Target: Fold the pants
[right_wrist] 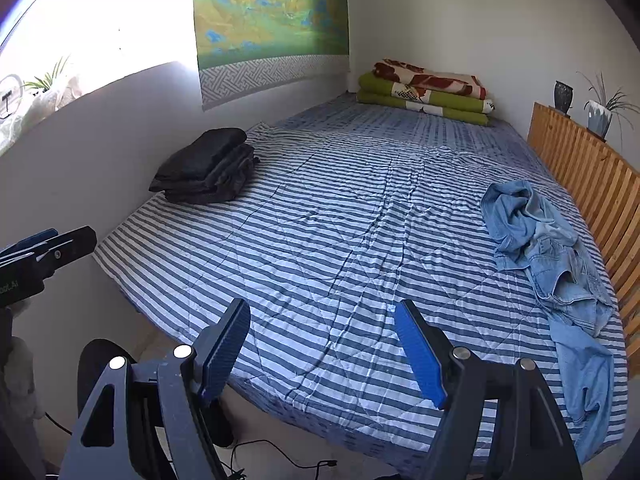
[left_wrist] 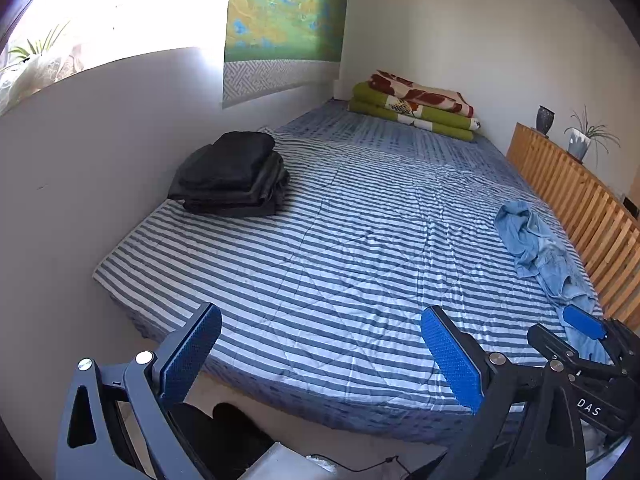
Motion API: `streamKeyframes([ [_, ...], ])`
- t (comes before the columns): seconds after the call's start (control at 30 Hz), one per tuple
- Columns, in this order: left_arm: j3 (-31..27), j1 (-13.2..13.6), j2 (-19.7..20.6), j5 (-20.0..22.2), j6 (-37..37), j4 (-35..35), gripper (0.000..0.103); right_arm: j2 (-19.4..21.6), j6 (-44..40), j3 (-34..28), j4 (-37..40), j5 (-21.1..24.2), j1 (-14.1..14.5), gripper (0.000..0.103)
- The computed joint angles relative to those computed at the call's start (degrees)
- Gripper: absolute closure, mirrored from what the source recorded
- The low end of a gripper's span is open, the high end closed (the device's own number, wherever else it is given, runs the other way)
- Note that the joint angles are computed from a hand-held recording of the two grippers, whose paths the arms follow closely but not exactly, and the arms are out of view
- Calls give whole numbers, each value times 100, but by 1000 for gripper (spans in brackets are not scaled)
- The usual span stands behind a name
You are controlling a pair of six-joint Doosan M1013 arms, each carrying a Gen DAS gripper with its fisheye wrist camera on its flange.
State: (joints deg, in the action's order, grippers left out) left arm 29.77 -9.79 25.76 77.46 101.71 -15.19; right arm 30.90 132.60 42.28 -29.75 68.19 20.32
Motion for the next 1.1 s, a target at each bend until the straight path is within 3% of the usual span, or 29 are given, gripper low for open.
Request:
streamKeyframes([
  [0.4, -59, -192, 106, 93, -67, 128, 2, 39, -136, -52, 119, -94, -87, 32],
  [1.1, 34, -183, 102, 75, 60, 90, 1, -51, 98, 154, 55, -178, -36, 32],
])
